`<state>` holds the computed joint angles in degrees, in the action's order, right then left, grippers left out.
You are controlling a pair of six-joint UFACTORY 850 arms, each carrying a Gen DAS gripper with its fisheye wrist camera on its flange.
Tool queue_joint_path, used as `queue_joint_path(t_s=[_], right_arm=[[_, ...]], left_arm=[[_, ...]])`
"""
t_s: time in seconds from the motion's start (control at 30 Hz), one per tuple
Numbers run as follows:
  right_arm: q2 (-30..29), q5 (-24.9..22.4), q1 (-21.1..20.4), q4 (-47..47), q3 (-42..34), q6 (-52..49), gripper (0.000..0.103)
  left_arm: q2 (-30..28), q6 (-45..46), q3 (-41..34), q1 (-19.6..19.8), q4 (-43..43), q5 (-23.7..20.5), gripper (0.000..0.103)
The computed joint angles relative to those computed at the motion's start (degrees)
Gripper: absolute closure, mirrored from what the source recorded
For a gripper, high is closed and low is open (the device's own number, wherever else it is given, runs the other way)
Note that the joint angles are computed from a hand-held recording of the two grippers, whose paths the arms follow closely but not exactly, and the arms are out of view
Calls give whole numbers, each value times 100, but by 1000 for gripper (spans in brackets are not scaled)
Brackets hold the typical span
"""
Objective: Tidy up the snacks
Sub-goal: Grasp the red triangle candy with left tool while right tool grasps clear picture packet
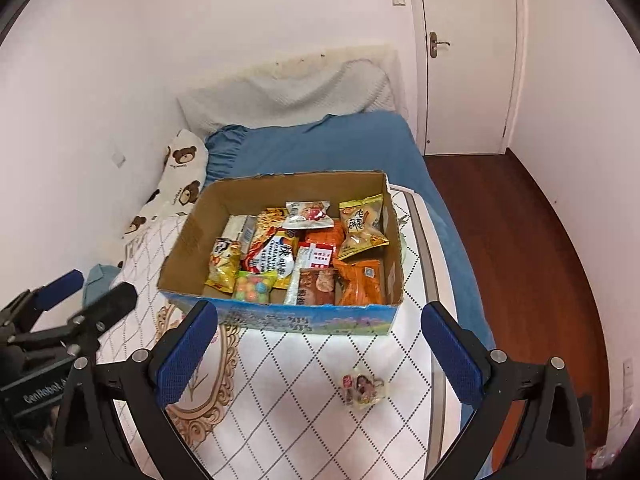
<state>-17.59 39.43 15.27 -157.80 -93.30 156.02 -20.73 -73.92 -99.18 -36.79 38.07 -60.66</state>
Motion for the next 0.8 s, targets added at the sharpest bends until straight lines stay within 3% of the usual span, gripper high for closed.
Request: queue_joint_path(t_s=[0.2, 0.3, 0.43, 0.6, 0.7, 0.8], right_arm=[[-46, 234, -219, 420, 206, -29, 0], [-314, 387, -403, 601, 280, 251, 0], [-835, 412, -474, 368, 334, 605, 0], [-1377, 310, -436, 76, 332, 761, 23], [-1705, 475, -368, -169, 184, 897, 25], [-1814, 463, -257, -436, 230, 938, 36]], left_arm=[[94, -332, 347, -61, -18, -56, 7], [112, -521, 676, -51, -188, -157, 7], [170, -592, 1228, 87, -773, 48, 7], [143, -564, 1794, 231, -1368, 141, 7], [207, -567, 2141, 314, -1692, 217, 7], [371, -655, 2476, 358, -1904, 327, 7]])
